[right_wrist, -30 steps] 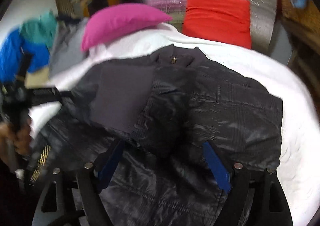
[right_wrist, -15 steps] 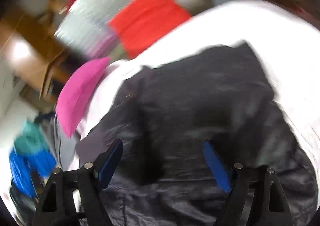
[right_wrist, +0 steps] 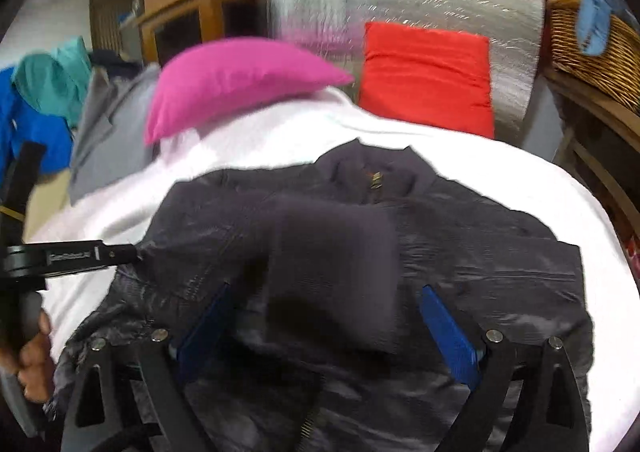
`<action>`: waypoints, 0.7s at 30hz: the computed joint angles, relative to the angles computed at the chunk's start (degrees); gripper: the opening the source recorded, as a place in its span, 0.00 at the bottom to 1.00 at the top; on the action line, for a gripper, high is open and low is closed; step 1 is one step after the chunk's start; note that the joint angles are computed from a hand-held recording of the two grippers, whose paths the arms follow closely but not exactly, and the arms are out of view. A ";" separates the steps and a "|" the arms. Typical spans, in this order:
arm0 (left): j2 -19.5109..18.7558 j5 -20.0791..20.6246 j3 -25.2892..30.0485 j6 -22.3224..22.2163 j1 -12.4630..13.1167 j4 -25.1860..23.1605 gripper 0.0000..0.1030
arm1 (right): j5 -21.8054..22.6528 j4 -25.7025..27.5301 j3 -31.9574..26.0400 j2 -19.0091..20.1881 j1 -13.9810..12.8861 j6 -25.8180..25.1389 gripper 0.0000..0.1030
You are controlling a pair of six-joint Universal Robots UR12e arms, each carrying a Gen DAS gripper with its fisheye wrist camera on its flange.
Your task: Fold large clothes
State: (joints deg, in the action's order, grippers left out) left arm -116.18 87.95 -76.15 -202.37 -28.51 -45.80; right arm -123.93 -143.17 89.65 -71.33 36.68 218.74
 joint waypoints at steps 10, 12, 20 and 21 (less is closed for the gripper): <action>0.39 -2.45 -0.56 0.28 0.55 1.17 0.54 | -5.71 3.71 6.69 -6.80 -2.57 18.21 0.92; 0.65 -2.48 -0.80 0.03 0.45 1.28 0.54 | 1.07 -4.14 11.28 -10.04 -4.98 18.56 0.92; 0.34 -2.23 -0.41 2.24 -0.55 1.48 0.54 | 24.46 -33.80 28.40 -17.10 -14.42 34.57 0.91; 0.27 -2.33 -0.33 2.33 -0.55 1.48 0.54 | 25.79 -37.36 29.54 -16.86 -14.84 36.01 0.91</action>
